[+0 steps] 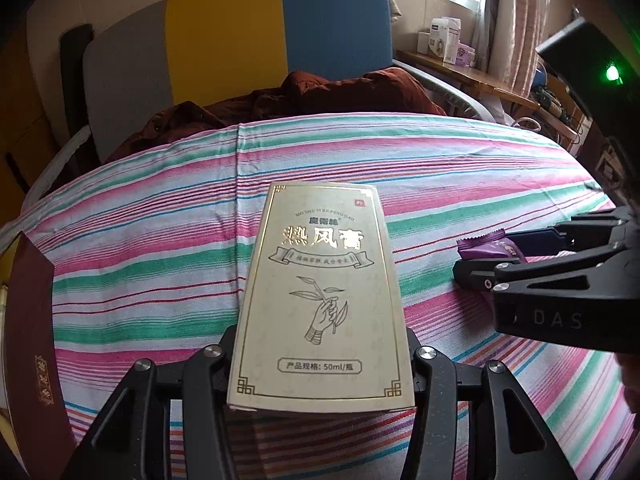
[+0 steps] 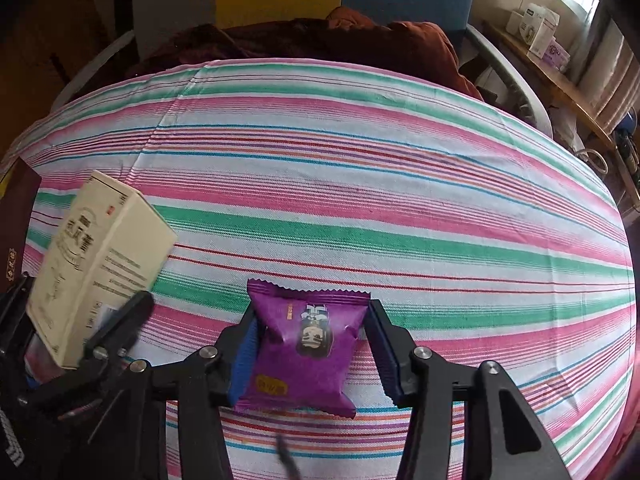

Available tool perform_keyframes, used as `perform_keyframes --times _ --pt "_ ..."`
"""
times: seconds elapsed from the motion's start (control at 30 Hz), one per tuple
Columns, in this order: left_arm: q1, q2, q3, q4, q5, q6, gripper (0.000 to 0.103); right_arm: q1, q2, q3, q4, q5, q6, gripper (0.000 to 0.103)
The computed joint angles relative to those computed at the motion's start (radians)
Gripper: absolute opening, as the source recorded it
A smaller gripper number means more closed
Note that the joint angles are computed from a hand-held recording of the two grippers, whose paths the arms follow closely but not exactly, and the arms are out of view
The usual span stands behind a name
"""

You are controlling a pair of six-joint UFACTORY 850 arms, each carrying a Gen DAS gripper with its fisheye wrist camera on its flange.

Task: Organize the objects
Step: 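Carry the cream box and purple packet over the gold tray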

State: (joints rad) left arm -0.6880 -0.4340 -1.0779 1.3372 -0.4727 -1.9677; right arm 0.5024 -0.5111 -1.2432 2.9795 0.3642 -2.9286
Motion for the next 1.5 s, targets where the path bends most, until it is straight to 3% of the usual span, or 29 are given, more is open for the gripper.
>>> perform_keyframes --times 0.63,0.93,1.27,1.5 --pt "-0.098 0.381 0.258 0.021 -0.254 -0.034 0.052 0.017 0.034 0.047 -0.127 -0.022 0.120 0.051" --pt "-0.113 0.528 0.382 -0.037 -0.309 -0.039 0.052 0.057 0.030 0.021 -0.202 0.068 0.208 0.051" --pt "-0.121 0.638 0.482 -0.069 -0.341 -0.074 0.052 0.160 0.053 0.030 -0.049 0.109 0.054 0.051" --pt "-0.131 0.712 0.544 -0.101 -0.382 -0.088 0.052 0.226 0.128 0.083 0.037 0.026 0.021 0.051"
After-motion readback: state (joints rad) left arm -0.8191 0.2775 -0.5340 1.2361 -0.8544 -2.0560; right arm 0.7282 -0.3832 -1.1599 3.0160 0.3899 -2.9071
